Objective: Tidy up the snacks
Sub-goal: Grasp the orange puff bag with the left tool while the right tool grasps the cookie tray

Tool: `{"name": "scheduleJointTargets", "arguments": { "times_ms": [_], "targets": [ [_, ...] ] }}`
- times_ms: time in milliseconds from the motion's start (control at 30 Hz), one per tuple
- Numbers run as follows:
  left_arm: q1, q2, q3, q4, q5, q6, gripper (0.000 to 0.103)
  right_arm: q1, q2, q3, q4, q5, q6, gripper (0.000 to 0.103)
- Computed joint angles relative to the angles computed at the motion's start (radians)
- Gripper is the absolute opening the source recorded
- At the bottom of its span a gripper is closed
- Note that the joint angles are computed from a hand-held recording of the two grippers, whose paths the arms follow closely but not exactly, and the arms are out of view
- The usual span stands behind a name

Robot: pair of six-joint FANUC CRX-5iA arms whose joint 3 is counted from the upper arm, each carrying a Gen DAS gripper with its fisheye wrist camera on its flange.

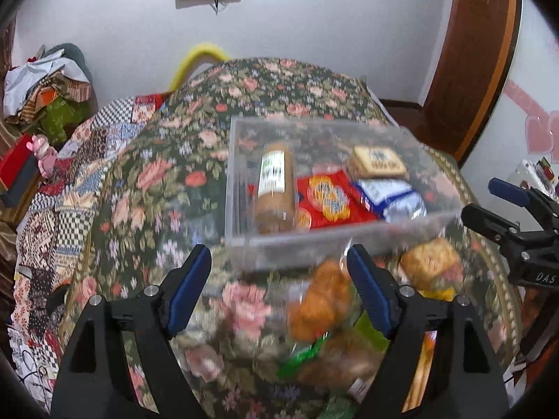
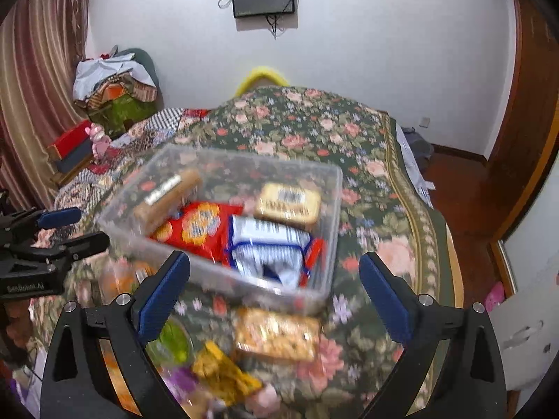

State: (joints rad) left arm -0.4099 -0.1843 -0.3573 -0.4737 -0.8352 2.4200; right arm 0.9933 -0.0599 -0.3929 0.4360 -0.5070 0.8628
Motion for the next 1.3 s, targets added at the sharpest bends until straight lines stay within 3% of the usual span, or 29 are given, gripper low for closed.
{"name": "scheduleJointTargets", "arguments": {
  "times_ms": [133,233,333,467,567,767,833,933,1067,1200,1300],
  "targets": [
    [0.008,-0.003,-0.041,0.041,0.021,-0.014,0.081,0.001,-0.011,-0.041,-0.01,-0.022,-0.013,0.1],
    [0.013,0.006,-0.067,0.068,0.044,-0.025,0.081,-0.003,0.002,-0.038,-0.061,-0.046,0.012,0.101],
    [0.006,0.009,-0.077,0.052,0.067,0.001,0.088,-0.008,0.024,-0.019,-0.134,-0.068,0.055,0.101],
    [0.028,0.014,-0.098,0.109,0.126,-0.054,0.088,-0.006,0.059,0.011,-0.196,-0.089,0.11,0.1],
    [0.01,0.056,-0.067,0.09,0.102,-0.046,0.088,-0.002,0.08,0.016,-0.193,-0.085,0.111,0.1],
    [0.03,0.113,-0.059,0.138,0.13,-0.079,0.088,-0.019,0.104,0.038,-0.267,-0.082,0.142,0.098],
    [0.038,0.124,-0.065,0.157,0.143,-0.089,0.075,-0.02,0.101,0.038,-0.294,-0.08,0.156,0.085],
    [0.059,0.119,-0.096,0.208,0.188,-0.127,0.065,-0.022,0.099,0.033,-0.318,-0.066,0.17,0.076],
    [0.038,0.104,-0.099,0.175,0.191,-0.108,0.058,-0.014,0.079,0.003,-0.293,-0.043,0.146,0.074],
    [0.034,0.073,-0.111,0.181,0.189,-0.122,0.044,-0.017,0.059,-0.016,-0.283,-0.03,0.132,0.074],
    [0.008,0.056,-0.103,0.139,0.164,-0.085,0.042,-0.01,0.019,-0.057,-0.237,-0.011,0.078,0.073]
  ]
}}
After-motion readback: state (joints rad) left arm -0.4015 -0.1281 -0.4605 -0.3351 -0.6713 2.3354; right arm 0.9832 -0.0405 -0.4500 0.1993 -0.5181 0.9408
